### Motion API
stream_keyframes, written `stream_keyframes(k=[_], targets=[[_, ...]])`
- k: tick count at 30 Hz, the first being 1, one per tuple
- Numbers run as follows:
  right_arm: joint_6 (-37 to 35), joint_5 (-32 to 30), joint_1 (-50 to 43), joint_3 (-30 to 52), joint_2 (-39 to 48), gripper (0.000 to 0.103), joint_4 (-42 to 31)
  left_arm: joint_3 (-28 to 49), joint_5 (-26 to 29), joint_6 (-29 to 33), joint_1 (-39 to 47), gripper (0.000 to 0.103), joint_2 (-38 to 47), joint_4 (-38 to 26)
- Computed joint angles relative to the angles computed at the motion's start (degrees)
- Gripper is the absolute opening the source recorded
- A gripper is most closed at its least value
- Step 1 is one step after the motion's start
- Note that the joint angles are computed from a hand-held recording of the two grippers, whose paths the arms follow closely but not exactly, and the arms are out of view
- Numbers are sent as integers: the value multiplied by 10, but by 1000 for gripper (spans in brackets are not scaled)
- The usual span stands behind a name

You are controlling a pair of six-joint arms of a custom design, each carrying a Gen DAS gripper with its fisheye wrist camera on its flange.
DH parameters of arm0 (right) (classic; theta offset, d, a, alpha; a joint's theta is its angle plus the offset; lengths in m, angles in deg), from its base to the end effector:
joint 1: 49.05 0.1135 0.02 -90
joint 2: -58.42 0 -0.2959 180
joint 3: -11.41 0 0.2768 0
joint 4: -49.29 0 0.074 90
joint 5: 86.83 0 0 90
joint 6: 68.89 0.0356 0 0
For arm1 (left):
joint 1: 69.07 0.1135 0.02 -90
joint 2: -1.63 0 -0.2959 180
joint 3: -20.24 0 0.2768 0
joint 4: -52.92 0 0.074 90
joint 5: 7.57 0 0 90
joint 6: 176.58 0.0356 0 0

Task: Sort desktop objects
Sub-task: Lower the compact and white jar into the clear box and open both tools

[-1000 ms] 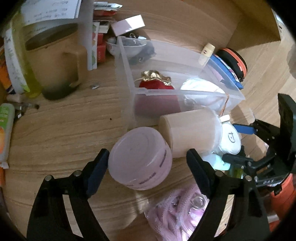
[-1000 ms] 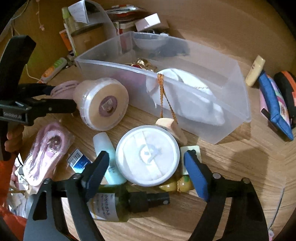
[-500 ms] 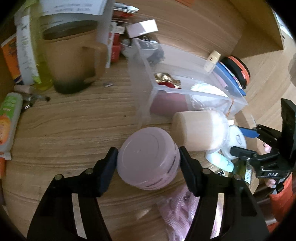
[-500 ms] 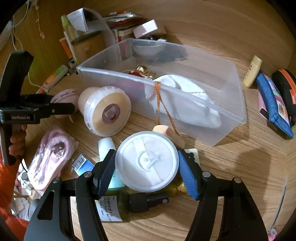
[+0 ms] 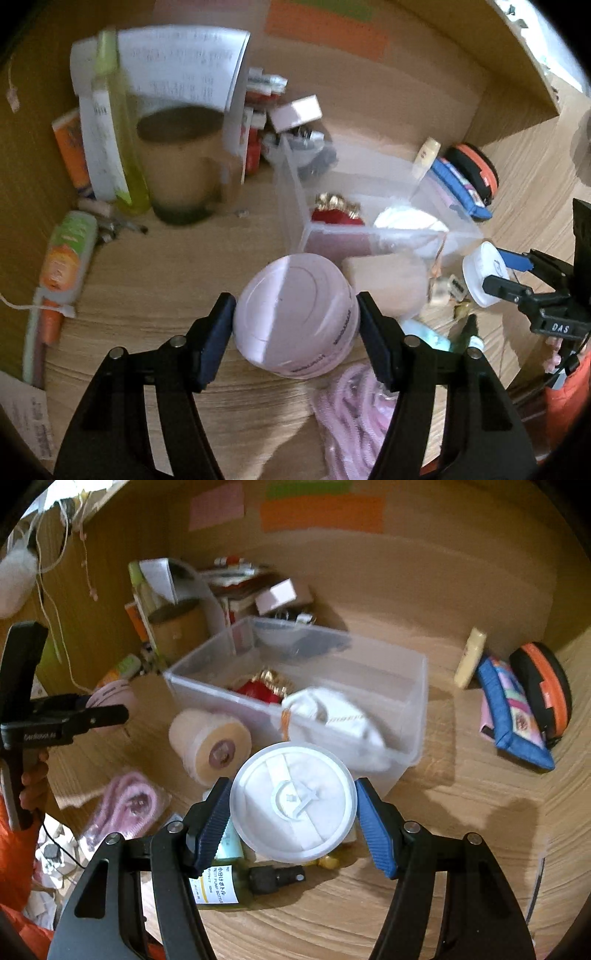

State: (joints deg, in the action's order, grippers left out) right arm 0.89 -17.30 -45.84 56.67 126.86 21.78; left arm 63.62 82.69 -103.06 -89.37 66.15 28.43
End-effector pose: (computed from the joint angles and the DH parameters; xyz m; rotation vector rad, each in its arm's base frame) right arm 0.2327 0.0255 0.1967 -0.6384 2.3168 0.3016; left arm 0.2133 -0.0791 0.2024 0.0819 2.3883 -0.3126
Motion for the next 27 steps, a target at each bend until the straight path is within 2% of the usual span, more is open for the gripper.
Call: stream_keyframes(k=[6,14,18,21,25,27], targets=[[2,-24,-30,18,-25,63,-7,27,-40,-12,-51,65,-31,-34],[22,-58,-55,46,-28,63,7,68,-63,-18,-92,65,-31,-38],[39,-76,-54,63,-8,63,24,90,-74,-21,-102,65,-12,-26],[51,-79,-45,74,11,63,40,105,-63,-23,-97,65,7,-14],[69,-79,-30,96,47,63,58,129,-81,-19,-99,65,46,0],[76,-77,-24,107,63,63,66,142,-71,-14,-94,65,69,8]])
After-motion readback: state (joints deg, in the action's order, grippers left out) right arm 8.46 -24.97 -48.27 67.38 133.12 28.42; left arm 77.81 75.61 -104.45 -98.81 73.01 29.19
